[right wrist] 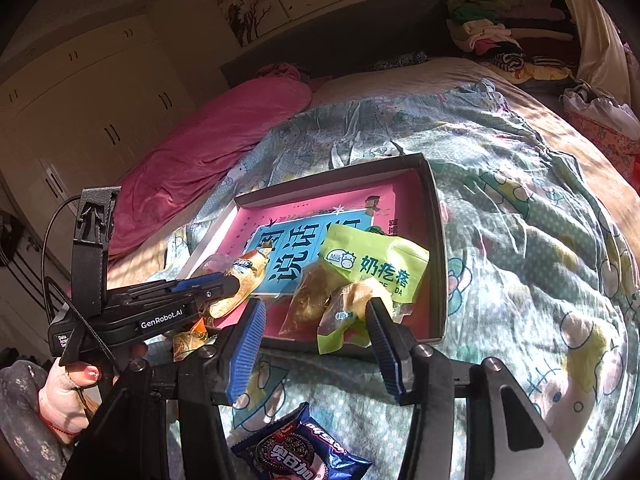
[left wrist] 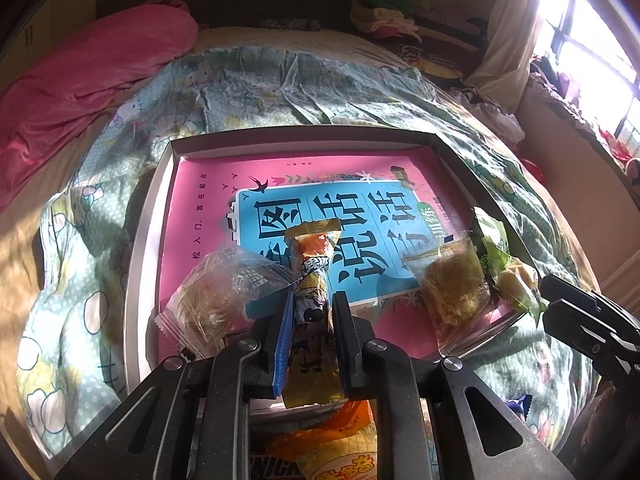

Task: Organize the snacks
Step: 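Open the left tool releasing the snack bar while the right releases the green bag, then withdraw both tools from the tray toward the remaining snacks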

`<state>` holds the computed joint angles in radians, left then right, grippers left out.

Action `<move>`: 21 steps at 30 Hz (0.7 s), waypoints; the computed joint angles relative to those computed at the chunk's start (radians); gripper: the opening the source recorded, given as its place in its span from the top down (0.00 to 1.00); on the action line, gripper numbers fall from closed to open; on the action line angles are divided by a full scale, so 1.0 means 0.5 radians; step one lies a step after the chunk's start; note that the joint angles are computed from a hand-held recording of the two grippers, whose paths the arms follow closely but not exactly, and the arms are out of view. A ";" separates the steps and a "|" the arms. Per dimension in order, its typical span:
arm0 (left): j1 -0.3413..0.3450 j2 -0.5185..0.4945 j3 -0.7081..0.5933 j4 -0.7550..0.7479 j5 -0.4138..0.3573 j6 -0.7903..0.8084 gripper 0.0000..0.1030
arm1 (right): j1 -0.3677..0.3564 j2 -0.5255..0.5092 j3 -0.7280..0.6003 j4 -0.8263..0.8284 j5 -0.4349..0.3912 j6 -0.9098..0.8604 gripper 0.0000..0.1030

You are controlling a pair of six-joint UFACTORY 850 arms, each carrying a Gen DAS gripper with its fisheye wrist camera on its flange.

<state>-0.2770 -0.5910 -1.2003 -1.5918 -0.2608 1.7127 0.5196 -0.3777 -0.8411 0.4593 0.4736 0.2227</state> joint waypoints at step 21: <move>0.023 0.030 0.011 0.093 -0.015 -0.112 0.67 | -0.030 -0.148 -0.133 -0.149 -0.093 0.101 0.50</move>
